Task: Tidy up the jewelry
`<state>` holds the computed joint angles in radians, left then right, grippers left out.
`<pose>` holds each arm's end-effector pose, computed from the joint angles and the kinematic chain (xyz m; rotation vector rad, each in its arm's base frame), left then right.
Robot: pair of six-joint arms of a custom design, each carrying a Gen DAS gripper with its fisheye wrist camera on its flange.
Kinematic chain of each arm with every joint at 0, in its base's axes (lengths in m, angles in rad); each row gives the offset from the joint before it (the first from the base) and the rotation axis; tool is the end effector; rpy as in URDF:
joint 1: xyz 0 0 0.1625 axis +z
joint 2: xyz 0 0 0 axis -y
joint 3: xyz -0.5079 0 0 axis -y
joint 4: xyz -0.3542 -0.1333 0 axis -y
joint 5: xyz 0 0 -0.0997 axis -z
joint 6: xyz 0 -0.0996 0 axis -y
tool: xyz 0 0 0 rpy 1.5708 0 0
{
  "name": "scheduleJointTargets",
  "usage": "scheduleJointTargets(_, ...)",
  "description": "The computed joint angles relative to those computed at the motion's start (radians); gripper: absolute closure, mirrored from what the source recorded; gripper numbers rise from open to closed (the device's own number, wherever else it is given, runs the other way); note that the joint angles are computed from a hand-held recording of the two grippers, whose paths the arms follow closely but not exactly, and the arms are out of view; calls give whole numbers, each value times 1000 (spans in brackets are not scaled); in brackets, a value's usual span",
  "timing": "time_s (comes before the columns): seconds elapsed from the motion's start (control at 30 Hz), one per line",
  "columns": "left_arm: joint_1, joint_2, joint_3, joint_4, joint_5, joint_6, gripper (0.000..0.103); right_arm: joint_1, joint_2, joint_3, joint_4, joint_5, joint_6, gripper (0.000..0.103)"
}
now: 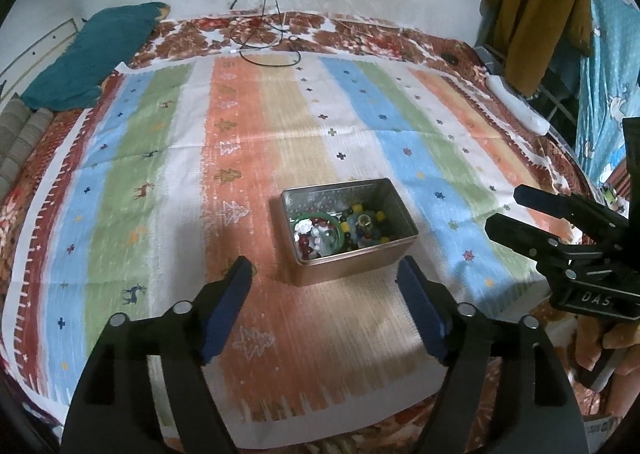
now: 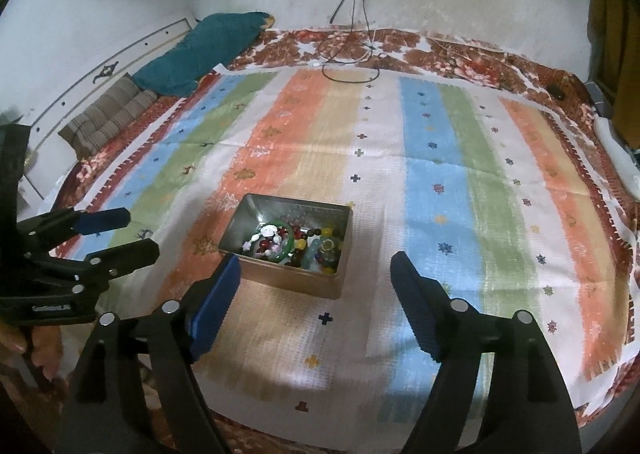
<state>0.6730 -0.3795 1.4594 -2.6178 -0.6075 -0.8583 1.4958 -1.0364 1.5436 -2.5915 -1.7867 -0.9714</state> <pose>-0.4419 -0.6273 -0.0218 0.0664 2.3431 -0.9182 0.0590 -0.7093 0.3918 1.0863 -2.4342 0.4617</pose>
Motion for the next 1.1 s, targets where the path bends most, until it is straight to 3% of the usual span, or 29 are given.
scheduleJointTargets(0.13,-12,-3,24,-47,0,13,24,-2,-15,33,-48,9,-19,18)
scheduleJointTargets(0.4,-39,7,50,-124,49,64,8,-15,-48,79,-89,66,-35,9)
scheduleJointTargets(0.7,-68,29,66,-192,107,136,6,-23,-68,119,-139,112,-77,6)
scheduleJointTargets(1.1,-75,40,56,-168,173,114,6,-31,-80,148,-174,129,-94,6)
